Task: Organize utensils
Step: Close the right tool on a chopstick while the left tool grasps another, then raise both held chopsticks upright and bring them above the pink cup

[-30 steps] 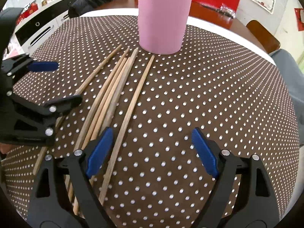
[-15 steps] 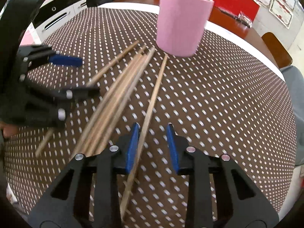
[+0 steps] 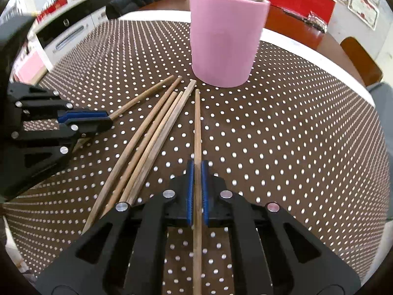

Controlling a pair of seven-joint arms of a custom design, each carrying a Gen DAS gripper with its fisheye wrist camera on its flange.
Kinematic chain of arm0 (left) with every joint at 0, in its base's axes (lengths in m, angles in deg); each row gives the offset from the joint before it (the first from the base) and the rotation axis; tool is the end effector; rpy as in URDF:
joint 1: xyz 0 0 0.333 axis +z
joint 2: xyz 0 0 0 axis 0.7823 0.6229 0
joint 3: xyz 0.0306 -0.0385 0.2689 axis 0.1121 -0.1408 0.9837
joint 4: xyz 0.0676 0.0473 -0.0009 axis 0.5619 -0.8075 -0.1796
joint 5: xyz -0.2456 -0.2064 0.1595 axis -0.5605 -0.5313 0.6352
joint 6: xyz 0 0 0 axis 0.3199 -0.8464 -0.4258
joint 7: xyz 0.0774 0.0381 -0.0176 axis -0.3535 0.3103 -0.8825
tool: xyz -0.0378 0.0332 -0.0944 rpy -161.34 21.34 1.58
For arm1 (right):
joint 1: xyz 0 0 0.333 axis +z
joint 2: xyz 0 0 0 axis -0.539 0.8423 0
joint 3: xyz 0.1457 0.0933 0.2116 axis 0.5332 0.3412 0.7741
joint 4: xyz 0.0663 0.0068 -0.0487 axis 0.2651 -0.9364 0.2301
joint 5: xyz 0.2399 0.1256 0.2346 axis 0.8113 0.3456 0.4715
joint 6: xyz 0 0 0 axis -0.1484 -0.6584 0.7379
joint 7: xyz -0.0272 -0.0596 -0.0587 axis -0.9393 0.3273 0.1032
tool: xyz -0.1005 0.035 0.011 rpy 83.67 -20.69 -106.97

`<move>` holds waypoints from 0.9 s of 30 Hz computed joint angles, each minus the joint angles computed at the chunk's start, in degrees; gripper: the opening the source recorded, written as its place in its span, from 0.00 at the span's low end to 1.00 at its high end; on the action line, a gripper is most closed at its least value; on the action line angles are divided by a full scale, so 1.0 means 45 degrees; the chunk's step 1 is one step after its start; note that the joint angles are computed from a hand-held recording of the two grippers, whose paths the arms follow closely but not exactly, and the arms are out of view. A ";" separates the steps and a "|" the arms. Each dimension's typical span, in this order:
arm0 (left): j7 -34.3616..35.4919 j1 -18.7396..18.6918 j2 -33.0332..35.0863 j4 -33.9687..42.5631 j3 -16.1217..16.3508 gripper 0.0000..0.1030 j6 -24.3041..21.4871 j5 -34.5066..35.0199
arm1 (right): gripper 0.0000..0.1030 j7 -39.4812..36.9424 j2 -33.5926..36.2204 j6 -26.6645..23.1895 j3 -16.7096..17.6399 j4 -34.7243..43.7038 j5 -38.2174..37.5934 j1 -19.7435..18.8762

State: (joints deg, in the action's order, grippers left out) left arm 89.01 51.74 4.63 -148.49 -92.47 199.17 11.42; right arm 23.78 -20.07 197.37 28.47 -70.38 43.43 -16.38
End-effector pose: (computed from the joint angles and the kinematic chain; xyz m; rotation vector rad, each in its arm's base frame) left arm 0.6286 -0.0583 0.4628 -1.5022 2.3333 -0.5722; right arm 0.6012 0.2495 0.4568 -2.2199 1.4277 -0.3515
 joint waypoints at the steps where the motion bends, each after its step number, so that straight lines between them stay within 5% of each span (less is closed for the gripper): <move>1: 0.0040 0.0083 -0.0143 -0.0218 -0.0023 0.06 0.0148 -0.0242 | 0.06 -0.0324 -0.0234 0.0368 0.0179 -0.0418 0.0520 -0.0232; 6: 0.0236 0.0397 -0.1023 -0.1459 -0.0090 0.06 0.1234 -0.1479 | 0.06 -0.2306 -0.1412 0.2136 0.0916 -0.2236 0.3595 -0.1053; 15: 0.3628 0.0382 -0.2829 -0.2752 -0.0540 0.06 0.4020 -0.7353 | 0.06 -0.8567 -0.2533 0.4733 0.1628 -0.3084 1.1468 -0.1390; 21: 0.5858 -0.0157 -0.2824 -0.2176 -0.0607 0.06 0.5226 -1.0379 | 0.06 -1.1320 -0.2755 0.4887 0.1179 -0.2663 1.4739 -0.1023; 27: 0.8040 -0.0022 -0.1573 0.0357 -0.1066 0.06 0.5330 -1.3074 | 0.06 -1.3042 -0.2312 0.5656 0.0725 -0.1045 1.6721 -0.0488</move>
